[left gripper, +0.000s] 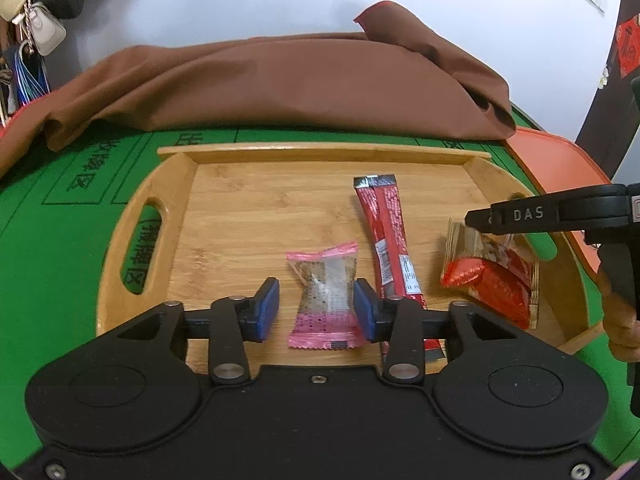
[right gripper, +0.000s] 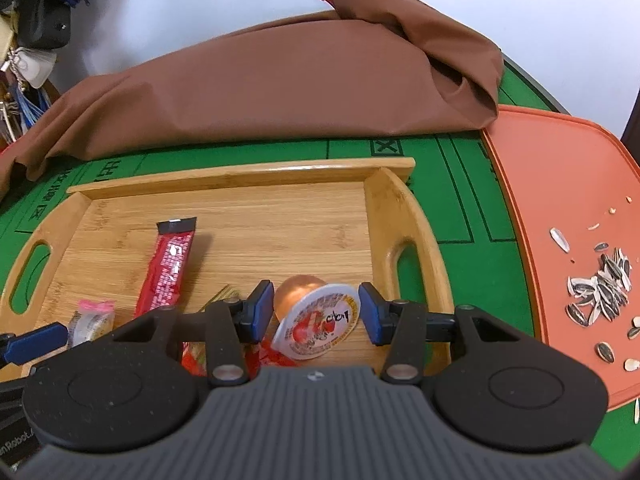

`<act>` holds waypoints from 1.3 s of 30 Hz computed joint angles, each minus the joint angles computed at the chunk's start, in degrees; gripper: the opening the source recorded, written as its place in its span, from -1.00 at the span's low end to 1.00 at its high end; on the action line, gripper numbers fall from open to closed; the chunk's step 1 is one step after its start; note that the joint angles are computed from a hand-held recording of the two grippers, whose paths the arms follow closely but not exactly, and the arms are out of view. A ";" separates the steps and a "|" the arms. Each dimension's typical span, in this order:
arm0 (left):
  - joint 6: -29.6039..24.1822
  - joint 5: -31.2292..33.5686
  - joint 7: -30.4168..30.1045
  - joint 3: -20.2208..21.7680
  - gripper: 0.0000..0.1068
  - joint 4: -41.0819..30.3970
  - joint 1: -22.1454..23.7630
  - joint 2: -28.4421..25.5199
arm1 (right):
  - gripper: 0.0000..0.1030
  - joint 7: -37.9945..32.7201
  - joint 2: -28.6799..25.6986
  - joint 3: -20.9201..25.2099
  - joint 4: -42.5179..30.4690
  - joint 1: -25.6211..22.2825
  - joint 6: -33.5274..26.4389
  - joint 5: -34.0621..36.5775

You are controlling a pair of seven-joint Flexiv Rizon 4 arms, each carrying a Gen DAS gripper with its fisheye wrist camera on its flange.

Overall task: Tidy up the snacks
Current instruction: 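Withdraw both tools from the tray back over the snack pile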

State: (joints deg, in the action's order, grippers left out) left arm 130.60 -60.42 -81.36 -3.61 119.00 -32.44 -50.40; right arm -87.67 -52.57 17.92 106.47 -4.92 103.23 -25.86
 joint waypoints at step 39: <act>24.11 -3.00 -13.27 -6.44 0.88 18.55 -7.15 0.13 | 0.92 -2.02 5.77 -10.41 27.20 -5.33 31.69 -19.96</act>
State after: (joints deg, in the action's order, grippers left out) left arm 154.71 -63.41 -94.63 -10.05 137.56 -39.60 -50.26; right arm -89.68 -46.80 7.51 133.68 -10.26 134.92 -45.82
